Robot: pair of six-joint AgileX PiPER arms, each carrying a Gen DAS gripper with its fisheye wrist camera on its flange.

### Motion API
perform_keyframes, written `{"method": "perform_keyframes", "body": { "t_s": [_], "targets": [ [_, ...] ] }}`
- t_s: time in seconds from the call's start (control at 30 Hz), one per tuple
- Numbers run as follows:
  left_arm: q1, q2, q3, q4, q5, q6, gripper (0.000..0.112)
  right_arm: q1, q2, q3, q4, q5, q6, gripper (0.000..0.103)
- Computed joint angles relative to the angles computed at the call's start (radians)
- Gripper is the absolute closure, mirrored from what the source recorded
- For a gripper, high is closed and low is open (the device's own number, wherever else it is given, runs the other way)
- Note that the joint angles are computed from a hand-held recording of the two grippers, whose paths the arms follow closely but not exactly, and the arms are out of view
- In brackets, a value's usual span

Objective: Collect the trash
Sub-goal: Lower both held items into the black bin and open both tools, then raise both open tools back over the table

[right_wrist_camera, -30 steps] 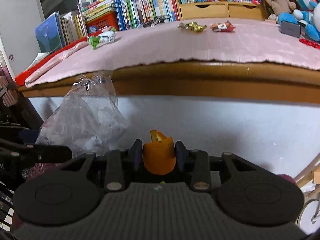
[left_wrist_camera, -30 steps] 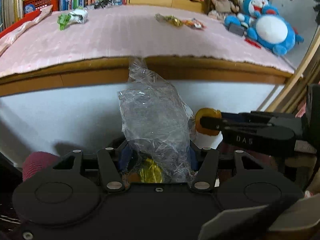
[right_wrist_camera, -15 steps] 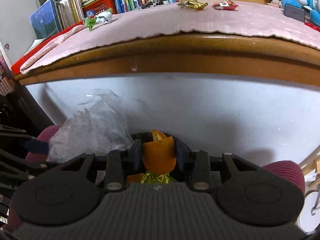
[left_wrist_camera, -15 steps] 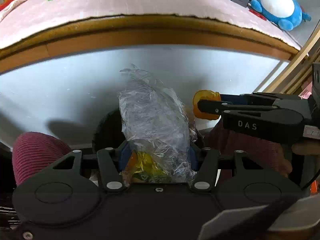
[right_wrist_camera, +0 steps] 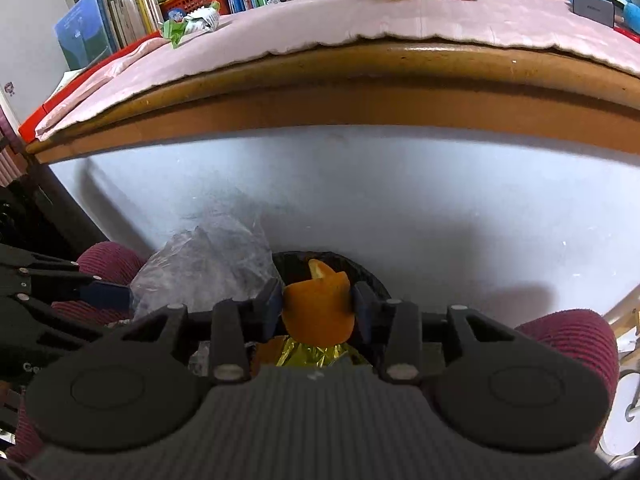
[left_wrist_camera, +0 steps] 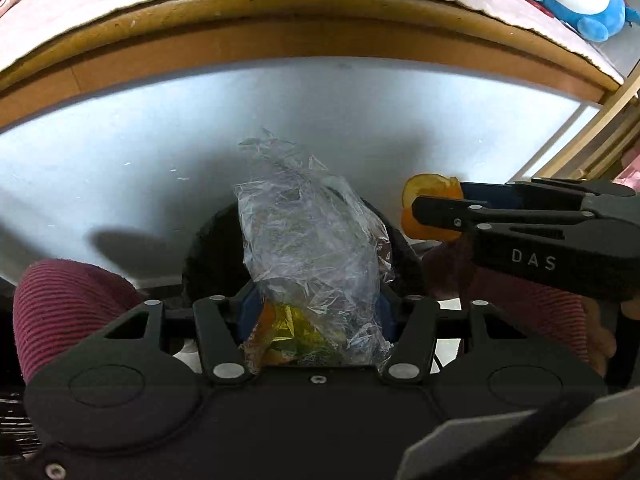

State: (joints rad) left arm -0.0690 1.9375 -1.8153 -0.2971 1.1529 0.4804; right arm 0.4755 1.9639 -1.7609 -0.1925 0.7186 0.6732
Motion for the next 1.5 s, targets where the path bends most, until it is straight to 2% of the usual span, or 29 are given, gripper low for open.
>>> {"method": "perform_keyframes", "body": {
  "t_s": [0.43, 0.53, 0.7, 0.77, 0.93, 1.5],
  "targets": [
    [-0.027, 0.040, -0.054, 0.034, 0.035, -0.042, 0.056, -0.003, 0.027, -0.037, 0.025, 0.021, -0.021, 0.055],
    [-0.028, 0.046, -0.065, 0.036, 0.036, -0.044, 0.053, -0.005, 0.028, -0.038, 0.032, 0.023, -0.025, 0.051],
    [-0.027, 0.051, -0.073, 0.037, 0.034, -0.052, 0.042, -0.008, 0.030, -0.040, 0.040, 0.021, -0.032, 0.047],
    [-0.029, 0.045, -0.058, 0.037, 0.017, -0.055, 0.037, -0.006, 0.027, -0.036, 0.035, 0.014, -0.024, 0.040],
    [-0.032, 0.030, -0.030, 0.052, -0.024, -0.058, 0.032, -0.009, 0.023, -0.034, 0.040, 0.005, -0.030, 0.036],
    [-0.022, 0.006, 0.000, 0.045, -0.088, -0.050, 0.028, -0.017, 0.003, -0.027, 0.020, -0.012, -0.012, 0.032]
  ]
}}
